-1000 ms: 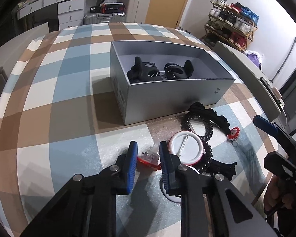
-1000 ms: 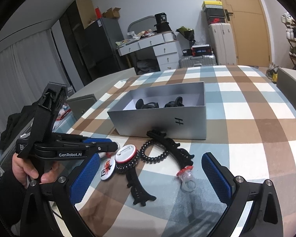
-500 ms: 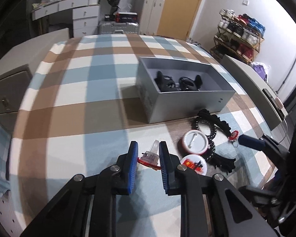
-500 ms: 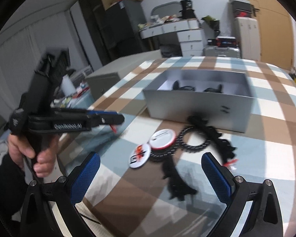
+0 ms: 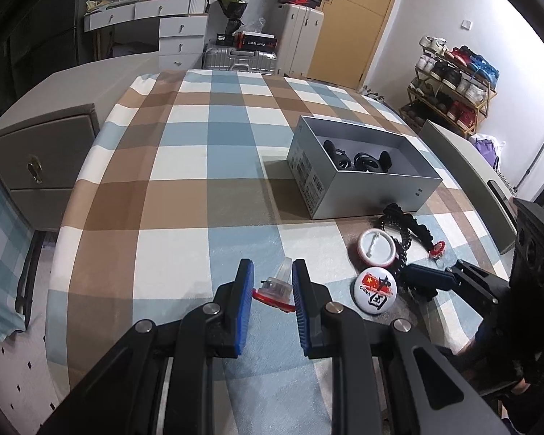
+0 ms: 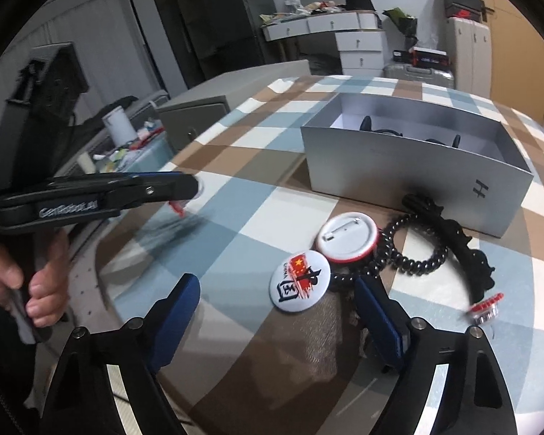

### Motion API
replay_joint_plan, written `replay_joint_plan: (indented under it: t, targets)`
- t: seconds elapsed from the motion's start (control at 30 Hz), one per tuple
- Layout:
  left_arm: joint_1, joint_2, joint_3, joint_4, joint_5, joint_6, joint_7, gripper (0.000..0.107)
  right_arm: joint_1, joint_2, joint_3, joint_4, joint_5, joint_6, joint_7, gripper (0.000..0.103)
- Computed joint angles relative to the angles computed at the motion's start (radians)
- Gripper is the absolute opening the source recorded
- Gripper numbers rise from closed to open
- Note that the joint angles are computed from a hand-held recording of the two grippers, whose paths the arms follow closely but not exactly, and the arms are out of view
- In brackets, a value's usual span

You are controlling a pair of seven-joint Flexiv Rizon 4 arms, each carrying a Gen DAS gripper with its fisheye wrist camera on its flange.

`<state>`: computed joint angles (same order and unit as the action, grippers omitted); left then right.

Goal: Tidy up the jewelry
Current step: 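Grasp the red-and-white printed badge with the right gripper while the left holds the bag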

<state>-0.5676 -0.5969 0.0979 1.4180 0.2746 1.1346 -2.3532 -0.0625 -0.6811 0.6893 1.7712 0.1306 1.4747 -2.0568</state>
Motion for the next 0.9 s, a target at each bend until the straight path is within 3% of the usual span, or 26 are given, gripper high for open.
replay_joint_plan:
  t: [0.13, 0.27, 0.37, 0.47, 0.53, 0.73, 0.9]
  targets:
    - [0.005, 0.009, -0.001, 0.025, -0.002, 0.021, -0.009, 0.016, 0.131, 0.028, -0.151, 0.023, -0.056, 0.046, 0.076, 0.068]
    - [0.011, 0.017, 0.000, 0.053, -0.009, 0.044, -0.015, 0.016, 0.255, 0.050, -0.297, 0.067, -0.133, 0.108, 0.152, 0.065]
    - [0.015, 0.020, -0.002, 0.067, -0.017, 0.055, -0.015, 0.016, 0.308, 0.056, -0.362, 0.088, -0.177, 0.144, 0.198, 0.057]
    - [0.016, 0.022, -0.002, 0.078, -0.023, 0.064, -0.016, 0.016, 0.305, 0.048, -0.361, 0.085, -0.212, 0.151, 0.233, 0.048]
    - [0.015, 0.024, 0.001, 0.084, -0.025, 0.070, -0.020, 0.016, 0.338, 0.050, -0.405, 0.093, -0.236, 0.173, 0.266, 0.042]
    - [0.011, 0.029, 0.007, 0.096, -0.025, 0.076, -0.024, 0.016, 0.331, 0.049, -0.409, 0.129, -0.319, 0.226, 0.300, 0.042]
    - [0.006, 0.033, 0.014, 0.095, -0.019, 0.075, -0.030, 0.016, 0.190, 0.019, -0.261, 0.129, -0.392, 0.222, 0.317, 0.042]
